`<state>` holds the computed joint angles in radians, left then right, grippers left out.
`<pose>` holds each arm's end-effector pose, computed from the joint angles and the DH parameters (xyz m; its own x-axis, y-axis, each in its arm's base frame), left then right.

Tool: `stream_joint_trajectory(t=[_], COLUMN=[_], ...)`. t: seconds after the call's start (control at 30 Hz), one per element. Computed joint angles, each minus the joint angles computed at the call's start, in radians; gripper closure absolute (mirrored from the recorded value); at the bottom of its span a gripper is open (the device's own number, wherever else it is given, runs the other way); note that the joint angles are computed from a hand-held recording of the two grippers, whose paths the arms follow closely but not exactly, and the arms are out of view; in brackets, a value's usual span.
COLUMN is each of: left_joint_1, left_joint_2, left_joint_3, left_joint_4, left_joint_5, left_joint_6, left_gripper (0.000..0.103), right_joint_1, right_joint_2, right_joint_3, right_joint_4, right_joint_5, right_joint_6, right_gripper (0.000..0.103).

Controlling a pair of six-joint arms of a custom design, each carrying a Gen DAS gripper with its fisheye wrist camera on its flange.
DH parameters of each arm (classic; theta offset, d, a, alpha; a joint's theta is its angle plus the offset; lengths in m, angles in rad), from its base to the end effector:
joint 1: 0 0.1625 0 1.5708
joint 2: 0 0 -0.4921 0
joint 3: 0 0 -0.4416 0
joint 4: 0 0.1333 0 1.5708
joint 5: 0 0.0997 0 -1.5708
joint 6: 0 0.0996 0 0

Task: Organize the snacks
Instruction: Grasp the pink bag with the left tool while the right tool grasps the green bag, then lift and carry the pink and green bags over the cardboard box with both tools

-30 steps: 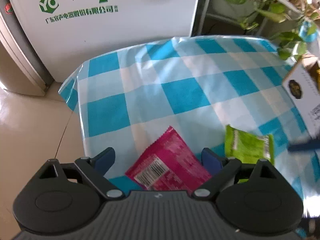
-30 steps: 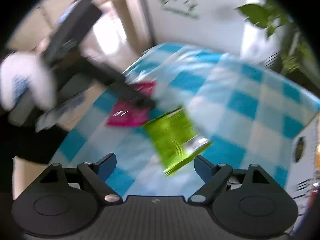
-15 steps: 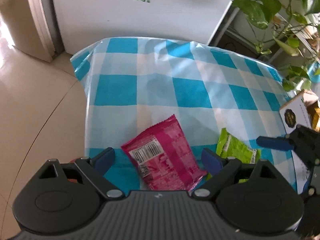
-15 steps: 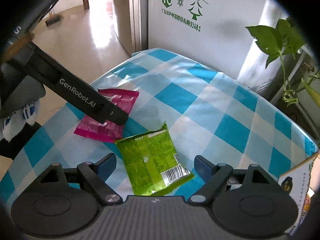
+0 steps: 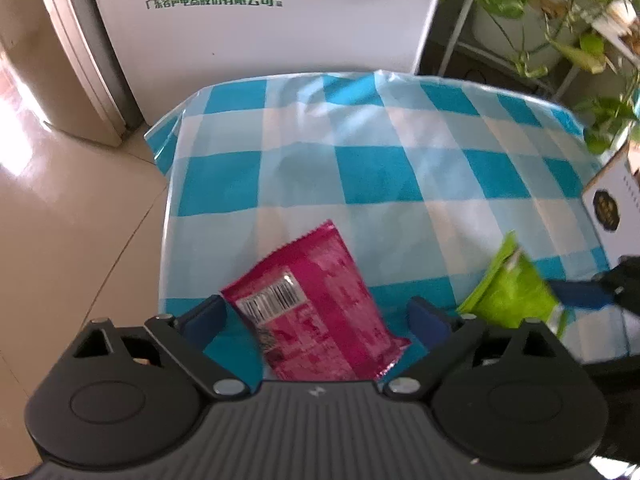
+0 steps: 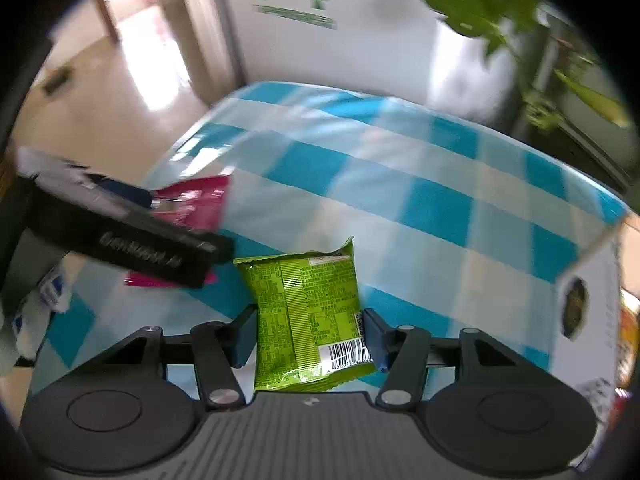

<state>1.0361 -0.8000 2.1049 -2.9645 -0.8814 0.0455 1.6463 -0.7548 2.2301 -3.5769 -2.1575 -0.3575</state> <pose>-0.1187 -0.5864 0.0217 -0.6689 0.3833 -0.6369 0.5386 0.8405 -0.0598 0.1178 -0.5211 0.0390 -0.7749 -0.0980 0.6244 -0.3589 0.8814 -0.3071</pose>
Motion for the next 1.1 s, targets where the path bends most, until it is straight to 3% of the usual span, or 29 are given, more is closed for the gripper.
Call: stream_joint_trajectory(t=[0.13,0.2,0.33,0.53,0.67,0.77,0.87,0.93,1.1], left_joint_1=[-0.006,-0.004,-0.003,-0.002,-0.002,-0.003,-0.004,-0.005,0.007], left_joint_2=[0.013,0.014,0.019,0.015,0.013,0.015,0.011,0.005,-0.012], left_joint_3=[0.006,0.004,0.01,0.009,0.011,0.023,0.042,0.048,0.06], left_joint_4=[-0.014,-0.013,-0.038,-0.028,-0.033,-0.07,-0.126,-0.149,-0.186], left_joint_5=[0.021,0.019,0.018,0.016,0.012,0.006,-0.015,-0.034,-0.068], left_joint_6=[-0.012,-0.022,-0.019,-0.015,-0.006,0.02,0.065,0.09,0.091], left_gripper=[0.0,0.0,0.0,0.0,0.001,0.003,0.017,0.035,0.047], right_joint_1=[0.006,-0.002,-0.022,-0.011,-0.003,0.001,0.003,0.003,0.014], right_joint_2=[-0.015,-0.026,-0.027,-0.002,0.012,0.011,0.006,0.002,0.003], right_joint_3=[0.009,0.019,0.031,0.013,0.004,0.003,0.005,0.008,0.012], right_joint_4=[0.023,0.029,-0.018,-0.025,-0.028,-0.028,-0.031,-0.034,-0.047], right_joint_5=[-0.078,-0.079,-0.042,-0.075,-0.099,-0.113,-0.117,-0.113,-0.117], right_joint_6=[0.09,0.129,0.129,0.09,0.066,0.07,0.084,0.094,0.108], right_gripper=[0.042,0.041,0.036,0.026,0.026,0.033,0.043,0.046,0.047])
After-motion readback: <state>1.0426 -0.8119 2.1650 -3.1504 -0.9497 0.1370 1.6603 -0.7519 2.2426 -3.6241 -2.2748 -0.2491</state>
